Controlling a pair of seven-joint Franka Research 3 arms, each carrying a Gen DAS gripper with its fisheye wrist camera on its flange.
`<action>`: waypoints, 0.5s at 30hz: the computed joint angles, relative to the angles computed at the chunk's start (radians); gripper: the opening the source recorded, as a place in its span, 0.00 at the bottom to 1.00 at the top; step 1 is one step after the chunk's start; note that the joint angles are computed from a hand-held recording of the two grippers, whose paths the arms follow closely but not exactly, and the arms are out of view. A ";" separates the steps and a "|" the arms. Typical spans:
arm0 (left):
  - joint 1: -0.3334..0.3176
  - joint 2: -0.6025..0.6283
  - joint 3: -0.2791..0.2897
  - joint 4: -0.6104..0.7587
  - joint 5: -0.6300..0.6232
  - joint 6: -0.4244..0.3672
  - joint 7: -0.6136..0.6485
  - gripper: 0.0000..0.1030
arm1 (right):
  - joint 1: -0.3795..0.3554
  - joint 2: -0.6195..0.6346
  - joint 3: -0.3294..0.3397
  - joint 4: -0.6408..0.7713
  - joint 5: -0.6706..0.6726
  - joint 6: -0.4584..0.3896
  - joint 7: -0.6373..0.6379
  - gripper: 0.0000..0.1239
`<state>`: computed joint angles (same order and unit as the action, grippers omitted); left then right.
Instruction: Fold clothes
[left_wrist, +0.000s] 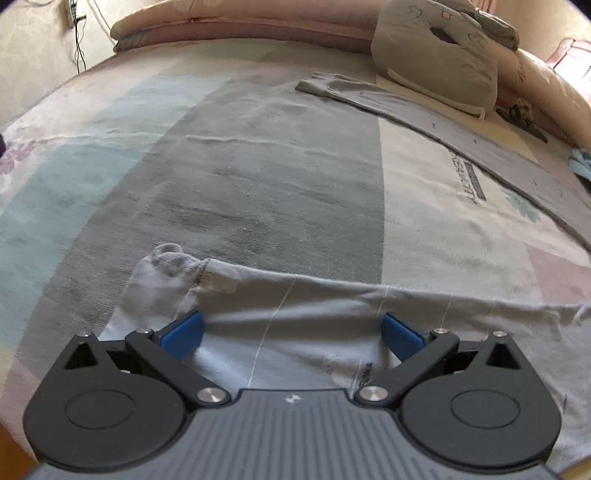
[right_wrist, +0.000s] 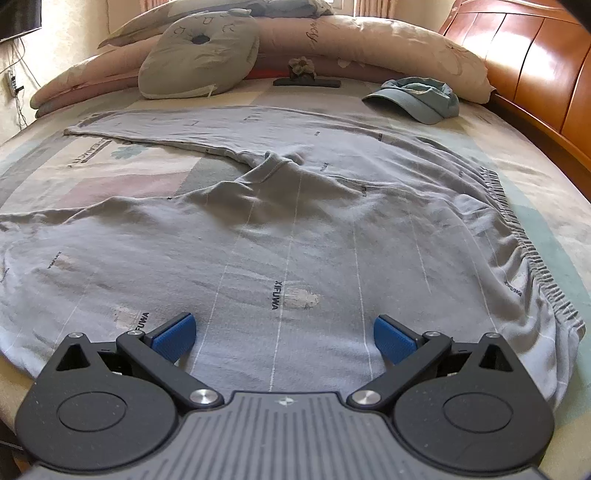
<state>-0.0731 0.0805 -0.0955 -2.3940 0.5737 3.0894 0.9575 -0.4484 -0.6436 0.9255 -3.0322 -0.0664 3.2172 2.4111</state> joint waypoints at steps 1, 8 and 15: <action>0.012 -0.008 -0.014 -0.015 0.015 0.017 0.014 0.99 | 0.001 0.000 0.000 0.002 0.000 -0.005 0.001 0.83; 0.040 -0.067 -0.090 -0.151 -0.277 0.120 0.318 0.99 | 0.003 -0.007 0.000 0.004 -0.012 -0.018 0.021 0.83; 0.012 -0.169 -0.093 -0.145 -0.078 -0.053 0.135 0.99 | 0.001 -0.009 -0.001 0.002 -0.023 -0.013 0.030 0.83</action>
